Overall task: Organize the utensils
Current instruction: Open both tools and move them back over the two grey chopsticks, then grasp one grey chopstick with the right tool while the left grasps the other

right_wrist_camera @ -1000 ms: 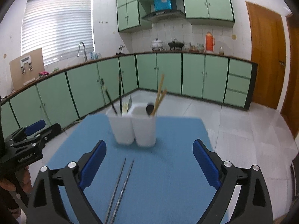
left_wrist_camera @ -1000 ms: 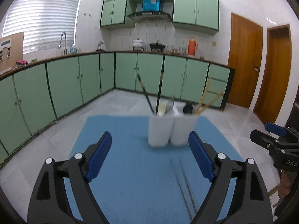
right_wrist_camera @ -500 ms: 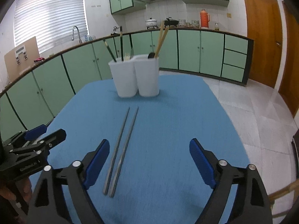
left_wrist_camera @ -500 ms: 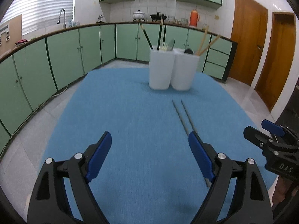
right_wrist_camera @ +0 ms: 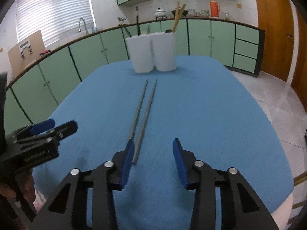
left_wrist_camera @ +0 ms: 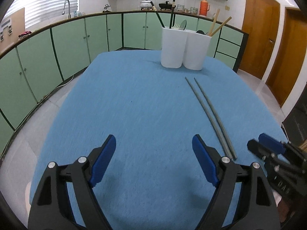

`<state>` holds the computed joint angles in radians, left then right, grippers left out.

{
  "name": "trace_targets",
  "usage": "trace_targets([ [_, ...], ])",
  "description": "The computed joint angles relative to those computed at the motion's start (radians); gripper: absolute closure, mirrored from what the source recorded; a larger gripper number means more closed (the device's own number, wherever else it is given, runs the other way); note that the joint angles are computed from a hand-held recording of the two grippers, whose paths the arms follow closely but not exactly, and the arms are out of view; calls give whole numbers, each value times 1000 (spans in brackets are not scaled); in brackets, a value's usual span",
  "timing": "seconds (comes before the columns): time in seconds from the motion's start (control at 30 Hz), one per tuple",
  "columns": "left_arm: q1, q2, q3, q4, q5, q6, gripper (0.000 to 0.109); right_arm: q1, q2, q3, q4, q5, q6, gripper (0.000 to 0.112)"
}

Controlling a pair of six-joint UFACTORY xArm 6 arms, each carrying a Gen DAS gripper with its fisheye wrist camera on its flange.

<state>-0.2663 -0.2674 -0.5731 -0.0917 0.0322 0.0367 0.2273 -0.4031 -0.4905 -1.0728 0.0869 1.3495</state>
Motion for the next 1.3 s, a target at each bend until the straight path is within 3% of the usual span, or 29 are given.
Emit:
trace_targets([
  [0.5, 0, -21, 29, -81, 3, 49, 30, 61, 37, -8, -80, 39, 37, 96],
  [1.0, -7, -23, 26, -121, 9, 77, 30, 44, 76, -49, -310, 43, 250, 105],
  [1.3, -15, -25, 25, -98, 8, 56, 30, 19, 82, -52, -316, 7, 274, 106],
])
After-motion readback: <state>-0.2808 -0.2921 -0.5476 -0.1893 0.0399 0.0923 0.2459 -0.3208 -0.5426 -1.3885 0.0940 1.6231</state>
